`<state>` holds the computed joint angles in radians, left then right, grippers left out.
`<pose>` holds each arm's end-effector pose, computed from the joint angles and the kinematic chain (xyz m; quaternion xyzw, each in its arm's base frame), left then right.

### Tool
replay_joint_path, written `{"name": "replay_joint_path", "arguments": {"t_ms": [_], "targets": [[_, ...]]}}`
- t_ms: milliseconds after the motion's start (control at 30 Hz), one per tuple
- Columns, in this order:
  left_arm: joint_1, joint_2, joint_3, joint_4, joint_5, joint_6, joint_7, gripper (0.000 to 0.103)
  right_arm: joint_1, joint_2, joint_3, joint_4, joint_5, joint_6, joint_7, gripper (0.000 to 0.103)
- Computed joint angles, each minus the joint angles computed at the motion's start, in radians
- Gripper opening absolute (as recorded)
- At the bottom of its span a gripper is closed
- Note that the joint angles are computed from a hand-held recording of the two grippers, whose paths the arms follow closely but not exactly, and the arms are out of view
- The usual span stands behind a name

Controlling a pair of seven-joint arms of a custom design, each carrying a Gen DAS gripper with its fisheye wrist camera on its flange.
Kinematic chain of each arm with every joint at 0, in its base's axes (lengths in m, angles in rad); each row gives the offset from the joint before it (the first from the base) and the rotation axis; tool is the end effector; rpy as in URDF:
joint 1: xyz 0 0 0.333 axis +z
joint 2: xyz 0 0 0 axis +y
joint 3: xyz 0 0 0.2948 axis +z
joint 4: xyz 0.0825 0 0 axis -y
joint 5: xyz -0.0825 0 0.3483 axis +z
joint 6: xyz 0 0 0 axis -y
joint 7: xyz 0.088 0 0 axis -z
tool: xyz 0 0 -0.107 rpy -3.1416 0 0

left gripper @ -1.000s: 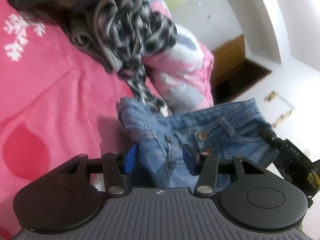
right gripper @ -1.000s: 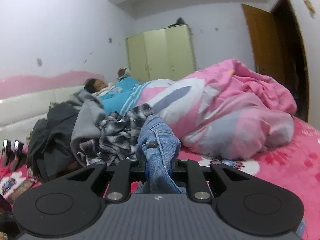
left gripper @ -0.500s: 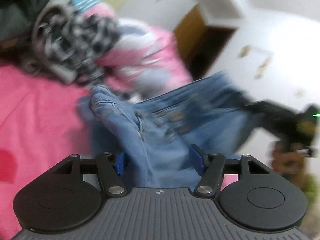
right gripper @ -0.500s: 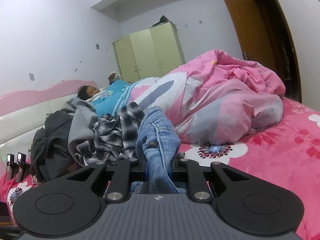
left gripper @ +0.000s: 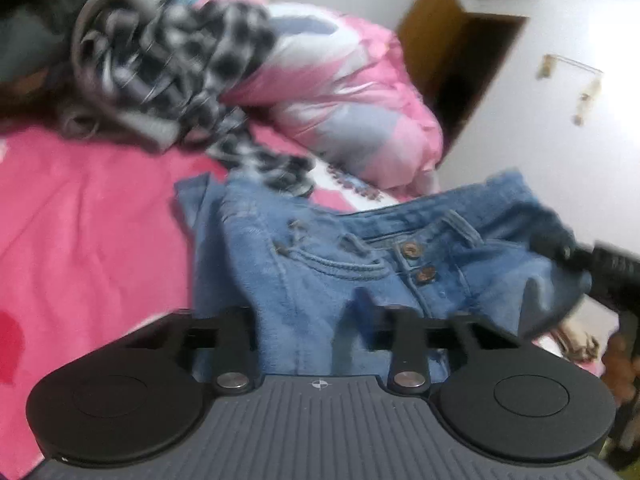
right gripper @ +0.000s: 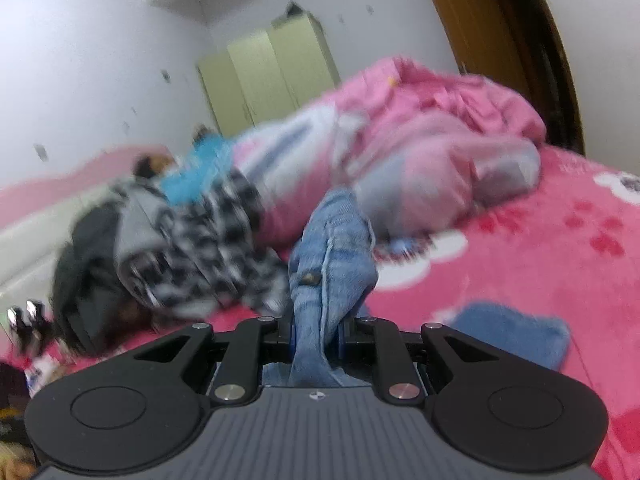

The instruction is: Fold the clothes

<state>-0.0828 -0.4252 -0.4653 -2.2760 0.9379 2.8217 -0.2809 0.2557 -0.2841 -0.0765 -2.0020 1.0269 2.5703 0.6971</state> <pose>0.3533 -0.2989 0.5811 -0.7181 0.4411 -0.4915 0.2195 0.4864 0.0685 0.6570 -0.6940 0.4623 -0.1438 0.5329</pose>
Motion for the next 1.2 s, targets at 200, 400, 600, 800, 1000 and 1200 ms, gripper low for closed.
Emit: {"name": "replay_joint_path", "arguments": {"t_ms": [200,400,600,800,1000,1200], "targets": [[0.105,-0.165,-0.102,-0.027,0.157,0.007,-0.217,0.006,0.022,0.022,-0.021,0.059,0.09,0.004,-0.099,0.011],[0.141,-0.381,-0.165,-0.069,0.197,-0.114,-0.281,0.006,0.07,0.111,0.006,0.278,0.284,-0.075,-0.367,0.01],[0.056,-0.597,-0.206,-0.202,0.038,-0.394,-0.247,0.006,0.086,0.262,0.114,0.474,0.251,-0.178,-0.382,0.01],[-0.009,-0.66,-0.224,-0.239,-0.055,-0.587,-0.215,0.006,0.128,0.457,0.239,0.684,0.082,-0.223,-0.312,0.01],[-0.118,-0.619,-0.182,-0.286,-0.147,-0.682,-0.169,0.007,0.204,0.66,0.273,0.859,-0.201,-0.192,-0.145,0.012],[-0.24,-0.688,-0.05,-0.417,-0.281,-0.65,-0.248,0.036,0.34,0.82,0.166,0.975,-0.668,-0.227,0.129,0.044]]}}
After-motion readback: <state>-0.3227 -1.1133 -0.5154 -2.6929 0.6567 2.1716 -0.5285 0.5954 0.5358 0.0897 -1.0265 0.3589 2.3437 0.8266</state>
